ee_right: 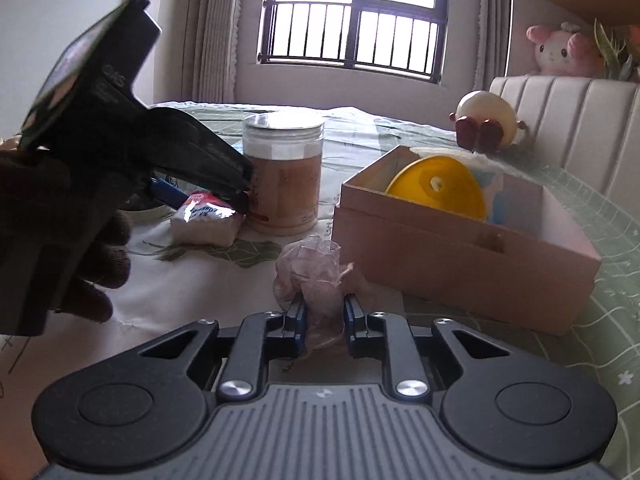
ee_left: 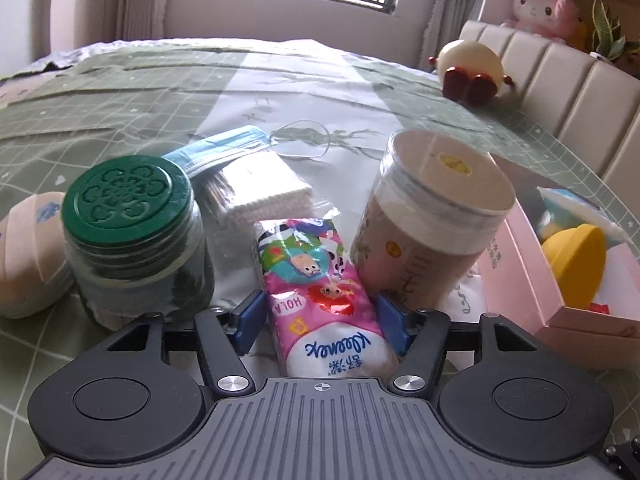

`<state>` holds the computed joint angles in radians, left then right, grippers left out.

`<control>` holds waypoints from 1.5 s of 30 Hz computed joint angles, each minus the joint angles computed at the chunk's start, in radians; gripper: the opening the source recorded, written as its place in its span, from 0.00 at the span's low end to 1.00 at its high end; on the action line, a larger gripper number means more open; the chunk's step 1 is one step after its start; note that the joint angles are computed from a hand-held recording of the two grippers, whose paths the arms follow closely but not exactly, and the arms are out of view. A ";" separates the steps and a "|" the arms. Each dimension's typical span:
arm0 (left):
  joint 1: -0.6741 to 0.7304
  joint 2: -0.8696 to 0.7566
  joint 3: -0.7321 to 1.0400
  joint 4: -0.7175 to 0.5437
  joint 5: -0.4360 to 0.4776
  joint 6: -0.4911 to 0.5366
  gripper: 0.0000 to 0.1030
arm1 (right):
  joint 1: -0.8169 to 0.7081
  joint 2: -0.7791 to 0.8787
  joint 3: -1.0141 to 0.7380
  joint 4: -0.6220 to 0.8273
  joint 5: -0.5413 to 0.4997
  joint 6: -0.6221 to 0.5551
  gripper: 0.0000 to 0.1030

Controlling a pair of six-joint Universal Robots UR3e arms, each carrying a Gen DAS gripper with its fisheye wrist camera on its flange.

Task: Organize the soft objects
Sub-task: 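Grasp the pink Kleenex tissue pack with the left gripper, then lift the Kleenex pack with the left gripper while the right gripper holds the mesh bag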

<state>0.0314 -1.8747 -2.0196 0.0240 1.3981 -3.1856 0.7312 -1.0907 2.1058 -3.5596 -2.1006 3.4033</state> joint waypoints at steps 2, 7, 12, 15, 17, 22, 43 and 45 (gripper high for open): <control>0.015 0.010 -0.033 0.033 -0.022 0.023 0.61 | -0.009 -0.002 0.008 -0.012 0.012 -0.001 0.18; 0.122 0.178 -0.195 -0.034 -0.172 0.152 0.58 | 0.007 0.004 -0.002 0.004 -0.002 0.010 0.20; 0.315 0.544 -0.404 -0.342 -0.341 0.457 0.58 | 0.009 0.001 -0.040 0.081 -0.016 0.008 0.37; 0.456 0.782 -0.442 -0.682 -0.428 0.685 0.59 | 0.023 -0.005 -0.062 0.128 -0.035 0.003 0.45; 0.545 0.894 -0.438 -0.890 -0.479 0.794 0.60 | 0.024 -0.024 -0.054 0.134 -0.013 0.006 0.53; 0.633 0.985 -0.431 -1.063 -0.549 0.890 0.60 | 0.004 -0.140 0.017 0.158 0.109 0.062 0.57; 0.402 0.527 -0.318 -0.616 -0.498 0.584 0.61 | -0.053 -0.203 -0.093 0.552 0.113 0.225 0.73; 0.397 0.514 -0.313 -0.609 -0.494 0.564 0.61 | -0.071 -0.217 -0.081 0.555 0.152 0.232 0.82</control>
